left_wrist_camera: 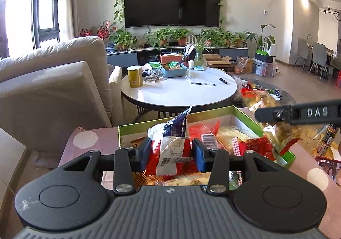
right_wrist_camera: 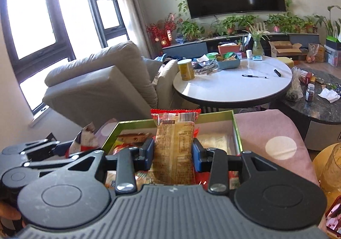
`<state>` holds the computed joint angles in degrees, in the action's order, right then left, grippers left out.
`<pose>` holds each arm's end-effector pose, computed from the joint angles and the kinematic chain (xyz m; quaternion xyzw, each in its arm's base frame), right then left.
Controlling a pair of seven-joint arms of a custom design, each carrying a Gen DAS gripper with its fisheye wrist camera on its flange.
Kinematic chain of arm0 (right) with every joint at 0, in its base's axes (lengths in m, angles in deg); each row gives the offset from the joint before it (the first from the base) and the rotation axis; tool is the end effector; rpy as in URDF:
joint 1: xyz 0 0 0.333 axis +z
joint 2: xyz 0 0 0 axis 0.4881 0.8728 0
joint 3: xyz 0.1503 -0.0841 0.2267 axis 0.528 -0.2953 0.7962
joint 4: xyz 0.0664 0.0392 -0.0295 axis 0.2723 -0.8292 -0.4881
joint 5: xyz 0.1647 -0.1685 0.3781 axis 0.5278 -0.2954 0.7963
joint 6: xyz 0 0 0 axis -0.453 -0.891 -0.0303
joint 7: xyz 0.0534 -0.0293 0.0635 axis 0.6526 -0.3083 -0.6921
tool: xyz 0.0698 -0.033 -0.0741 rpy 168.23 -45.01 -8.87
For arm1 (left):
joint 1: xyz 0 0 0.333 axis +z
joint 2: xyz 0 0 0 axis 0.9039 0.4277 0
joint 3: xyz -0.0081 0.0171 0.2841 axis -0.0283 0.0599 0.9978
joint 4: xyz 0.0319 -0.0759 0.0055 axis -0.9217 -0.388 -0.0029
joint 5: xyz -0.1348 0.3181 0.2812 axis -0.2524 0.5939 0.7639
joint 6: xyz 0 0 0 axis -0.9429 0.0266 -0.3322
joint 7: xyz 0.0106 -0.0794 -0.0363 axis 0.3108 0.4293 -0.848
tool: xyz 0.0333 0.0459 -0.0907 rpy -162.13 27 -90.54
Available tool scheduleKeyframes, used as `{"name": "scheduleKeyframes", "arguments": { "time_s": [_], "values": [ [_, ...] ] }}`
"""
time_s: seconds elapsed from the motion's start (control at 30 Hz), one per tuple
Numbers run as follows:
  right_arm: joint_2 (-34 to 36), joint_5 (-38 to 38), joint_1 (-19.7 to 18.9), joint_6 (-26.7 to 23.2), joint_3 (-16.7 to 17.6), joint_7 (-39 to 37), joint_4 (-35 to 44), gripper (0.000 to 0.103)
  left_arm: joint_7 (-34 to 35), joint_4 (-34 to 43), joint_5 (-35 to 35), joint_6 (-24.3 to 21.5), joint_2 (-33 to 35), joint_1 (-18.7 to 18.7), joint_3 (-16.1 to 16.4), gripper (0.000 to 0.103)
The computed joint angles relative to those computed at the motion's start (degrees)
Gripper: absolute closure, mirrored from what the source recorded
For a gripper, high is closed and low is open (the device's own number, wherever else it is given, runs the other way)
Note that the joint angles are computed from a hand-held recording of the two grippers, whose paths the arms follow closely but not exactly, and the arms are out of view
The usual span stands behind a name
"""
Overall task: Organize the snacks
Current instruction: 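Carry both held packets up and over the green box, then lower both packets into the green box and open both grippers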
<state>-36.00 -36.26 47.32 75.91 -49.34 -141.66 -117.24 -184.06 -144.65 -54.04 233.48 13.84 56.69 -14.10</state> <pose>0.5642 0.2822 0.4194 -0.5080 0.6875 -0.3148 0.4126 0.6344 -0.2046 0.4147 -0.3846 0.7651 -0.4563 0.2420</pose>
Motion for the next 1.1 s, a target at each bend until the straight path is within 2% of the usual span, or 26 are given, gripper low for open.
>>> {"name": "scheduleKeyframes", "arguments": {
  "time_s": [0.4,0.57,0.83,1.1],
  "values": [
    [3.5,2.9,-0.5,0.5,-1.6,-1.1,4.4,0.037,-9.7,3.9,10.0,2.2,4.1,1.4,-2.2,0.064],
    [5.7,6.7,0.1,-2.4,-2.6,-5.9,6.4,0.037,-15.9,5.0,16.9,2.4,6.1,2.5,-3.5,0.064],
    [7.9,11.8,0.2,-1.2,-4.3,-8.6,7.4,0.037,-30.3,6.8,31.5,1.9,9.5,2.4,-2.9,0.064],
    [9.8,15.0,1.2,0.1,-5.7,-11.1,8.8,0.037,-36.0,7.1,38.9,2.4,11.2,5.7,-6.4,0.064]
  ]
}}
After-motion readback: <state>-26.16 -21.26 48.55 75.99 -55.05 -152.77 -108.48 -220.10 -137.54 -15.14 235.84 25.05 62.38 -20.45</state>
